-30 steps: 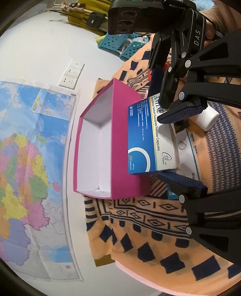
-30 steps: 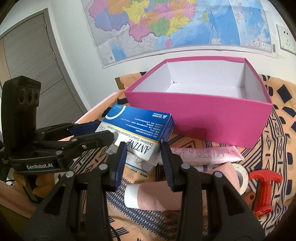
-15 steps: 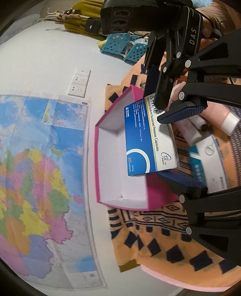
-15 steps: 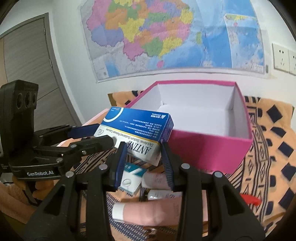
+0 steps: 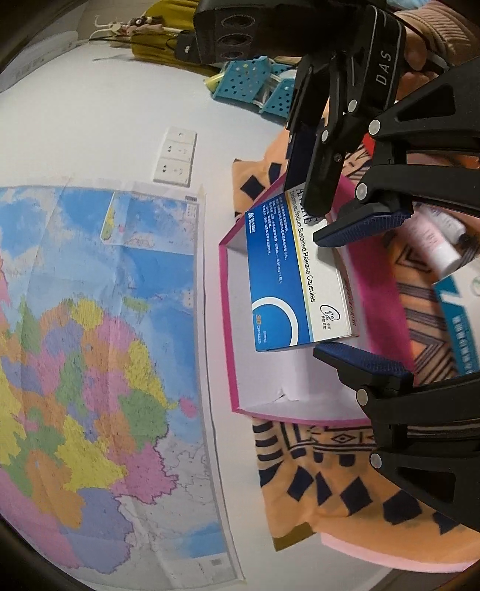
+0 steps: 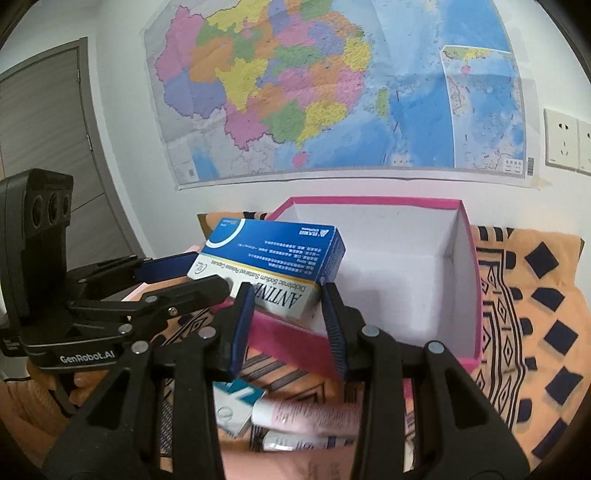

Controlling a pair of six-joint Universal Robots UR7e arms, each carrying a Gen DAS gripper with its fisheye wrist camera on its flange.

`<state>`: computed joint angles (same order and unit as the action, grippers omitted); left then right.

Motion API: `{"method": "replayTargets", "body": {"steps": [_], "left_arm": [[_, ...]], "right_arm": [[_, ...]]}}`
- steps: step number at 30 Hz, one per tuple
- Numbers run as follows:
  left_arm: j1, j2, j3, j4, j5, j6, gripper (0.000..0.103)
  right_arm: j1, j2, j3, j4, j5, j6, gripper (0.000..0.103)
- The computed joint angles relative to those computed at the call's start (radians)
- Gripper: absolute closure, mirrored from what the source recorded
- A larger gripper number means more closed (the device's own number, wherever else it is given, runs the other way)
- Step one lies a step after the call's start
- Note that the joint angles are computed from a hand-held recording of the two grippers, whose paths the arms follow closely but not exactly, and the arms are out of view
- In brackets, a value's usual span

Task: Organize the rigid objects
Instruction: 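Lift the medicine box and carry it over the magenta box, then lower the medicine box into the magenta box and open both grippers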

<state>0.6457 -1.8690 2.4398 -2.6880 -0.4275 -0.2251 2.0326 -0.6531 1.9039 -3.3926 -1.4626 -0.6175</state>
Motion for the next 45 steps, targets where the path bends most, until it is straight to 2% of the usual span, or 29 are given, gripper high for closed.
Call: {"method": "replayTargets", "body": {"steps": [4,10,19,29,33,38,40,45], "left_arm": [[0.060,0.049,-0.034,-0.080,-0.017,0.058,0.048],[0.128,0.087,-0.060,-0.119,-0.033,0.081,0.048],[0.198,0.131,-0.094,-0.118,-0.059,0.084,0.048],[0.238,0.157,-0.124,-0.076,-0.059,0.057,0.048],[0.239,0.159,-0.122,-0.068,-0.034,0.038,0.048],[0.208,0.137,-0.093,-0.109,0.003,0.033,0.048],[0.181,0.115,-0.070,-0.118,0.018,0.036,0.048],[0.096,0.026,0.005,-0.080,0.011,0.011,0.036]], "right_arm": [[0.007,0.032,-0.059,0.050,-0.018,0.006,0.062],[0.009,0.075,-0.121,0.112,-0.040,0.007,0.063],[0.001,0.117,-0.194,0.202,-0.058,0.034,0.063],[0.008,0.143,-0.247,0.274,-0.094,0.063,0.063],[0.016,0.158,-0.260,0.274,-0.124,0.061,0.063],[0.006,0.149,-0.241,0.261,-0.121,0.072,0.063],[-0.001,0.131,-0.214,0.242,-0.105,0.070,0.062],[-0.021,0.056,-0.105,0.183,-0.033,0.046,0.058]]}}
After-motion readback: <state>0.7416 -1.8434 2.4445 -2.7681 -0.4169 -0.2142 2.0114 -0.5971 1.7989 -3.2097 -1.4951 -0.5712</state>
